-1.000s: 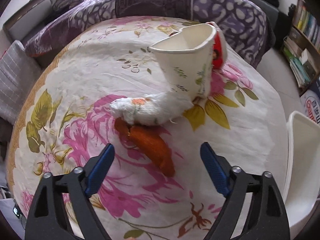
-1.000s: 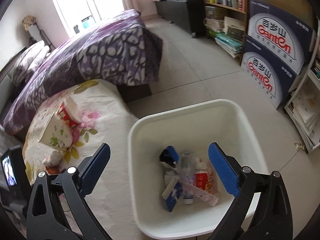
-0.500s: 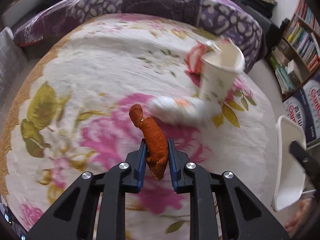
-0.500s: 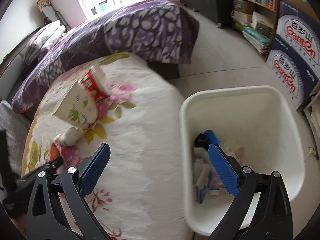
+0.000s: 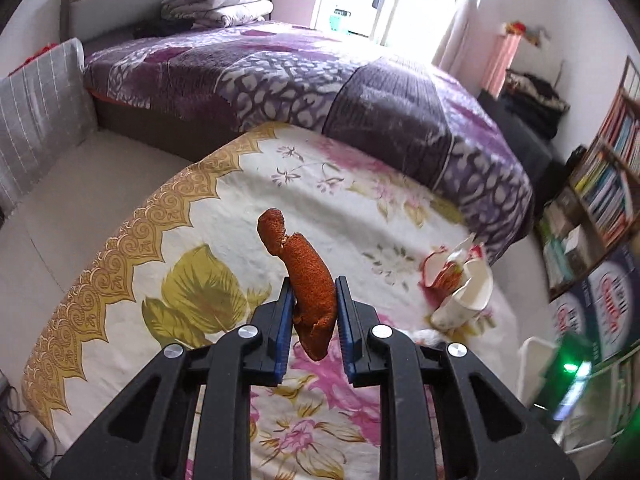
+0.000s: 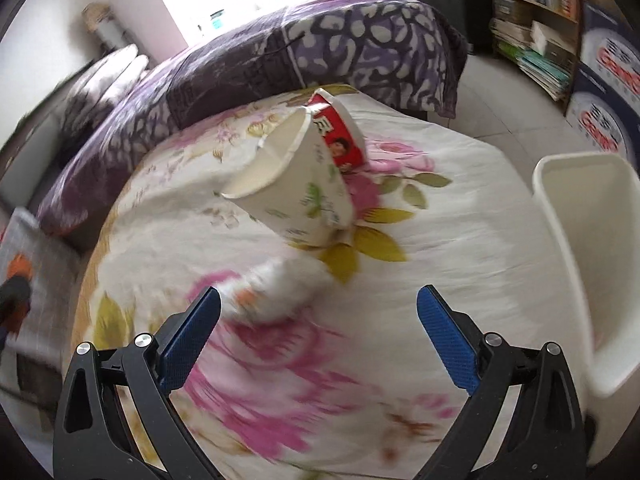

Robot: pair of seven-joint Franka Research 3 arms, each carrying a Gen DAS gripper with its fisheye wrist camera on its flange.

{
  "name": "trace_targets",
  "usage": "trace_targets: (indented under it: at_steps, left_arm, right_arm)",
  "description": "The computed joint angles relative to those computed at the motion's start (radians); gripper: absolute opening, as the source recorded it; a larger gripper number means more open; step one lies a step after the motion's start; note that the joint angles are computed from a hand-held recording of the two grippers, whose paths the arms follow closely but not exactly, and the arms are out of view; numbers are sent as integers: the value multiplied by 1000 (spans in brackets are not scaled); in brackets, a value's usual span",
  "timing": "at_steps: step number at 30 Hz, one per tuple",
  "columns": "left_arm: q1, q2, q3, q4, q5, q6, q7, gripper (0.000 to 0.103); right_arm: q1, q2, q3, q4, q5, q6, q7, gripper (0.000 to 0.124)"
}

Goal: Collect trash
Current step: 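Grasp the white wrapped bundle with the right tool, then carry the bundle and orange cloth over the bin and open both tools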

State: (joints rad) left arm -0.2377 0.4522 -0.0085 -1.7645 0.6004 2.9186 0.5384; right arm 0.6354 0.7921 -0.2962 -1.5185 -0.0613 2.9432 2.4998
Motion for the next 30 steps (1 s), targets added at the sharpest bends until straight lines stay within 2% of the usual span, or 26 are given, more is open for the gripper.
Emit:
trace_targets:
  at_steps: [5,6,9,11,13,15,18,21,25,30]
  left_arm:
    - [18,-19,-7,-23,-21,27,16,21]
    - [19,-25,-5,-32,-22,31,14,21]
    - [36,-28,-17,-41,-45,37,29,21]
    - [40,-27,-18,-43,-55,37,34,21]
    - [45,-25,-21,-44,-66,36,42,21]
    - [46,-21,-23,-41,-75,31,50,21]
    - [40,-16,-19,-35,-78,21,53,21]
    - [32,-12,-12,-33,-75,18,48,21]
    - [-6,-13,30,-30,-20,6,-10,21]
    - [0,-3,15,-18,-7,-9,-28,21]
  right_arm:
    - [30,113,-40,189,-57,-151,49,95]
    - [26,144,-37,243,-81,-192,41,95]
    - [-5,179,-4,306,-125,-232,20,95]
    - [-20,187,17,311,-143,-214,8,94]
    - [-43,198,45,327,-148,-211,-27,89]
    - [-60,199,64,326,-153,-175,-72,67]
    - [-86,193,108,321,-135,-156,-170,57]
    - [-113,162,151,268,-90,-113,-252,55]
    - [-155,100,214,169,-18,-67,-366,54]
    - [-154,1,212,27,39,8,-449,54]
